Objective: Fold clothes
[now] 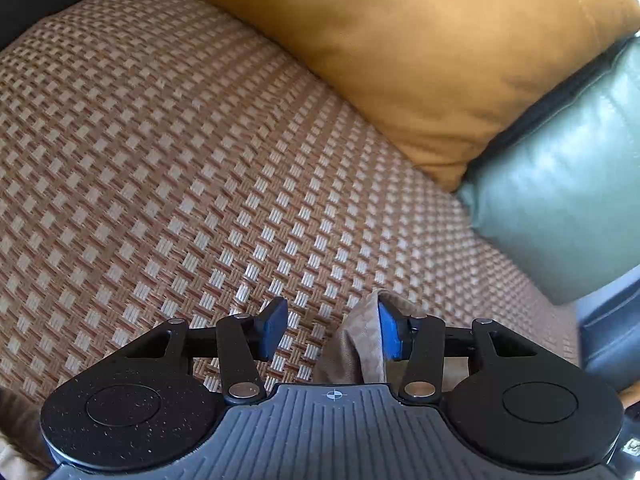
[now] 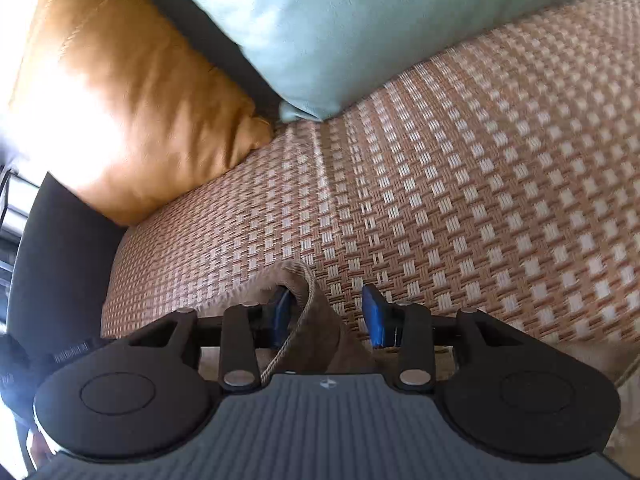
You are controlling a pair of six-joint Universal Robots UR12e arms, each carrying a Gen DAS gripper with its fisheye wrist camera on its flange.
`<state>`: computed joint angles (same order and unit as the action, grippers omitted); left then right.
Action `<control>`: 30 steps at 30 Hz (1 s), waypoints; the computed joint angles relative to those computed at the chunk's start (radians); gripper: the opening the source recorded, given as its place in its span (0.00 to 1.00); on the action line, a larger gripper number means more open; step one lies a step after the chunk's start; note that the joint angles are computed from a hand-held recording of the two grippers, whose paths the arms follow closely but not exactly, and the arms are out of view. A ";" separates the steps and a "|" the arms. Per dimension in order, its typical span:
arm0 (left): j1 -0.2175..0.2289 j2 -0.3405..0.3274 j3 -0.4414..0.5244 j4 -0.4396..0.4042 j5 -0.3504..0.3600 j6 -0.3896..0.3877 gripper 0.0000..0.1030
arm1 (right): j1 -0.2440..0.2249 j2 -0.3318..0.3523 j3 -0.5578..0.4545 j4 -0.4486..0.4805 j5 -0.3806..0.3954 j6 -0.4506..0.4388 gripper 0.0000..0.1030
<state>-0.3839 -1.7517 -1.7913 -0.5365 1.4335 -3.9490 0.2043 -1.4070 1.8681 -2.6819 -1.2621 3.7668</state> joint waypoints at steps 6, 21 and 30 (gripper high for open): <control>-0.010 0.060 -0.028 -0.009 0.046 0.136 0.70 | -0.003 -0.062 0.052 -0.078 -0.039 -0.081 0.64; -0.021 0.094 -0.045 -0.073 -0.126 0.435 0.77 | 0.019 -0.067 0.020 0.158 0.196 -0.321 0.10; -0.031 0.030 -0.019 -0.080 -0.093 0.364 0.79 | 0.037 0.027 0.011 0.037 0.160 -0.138 0.02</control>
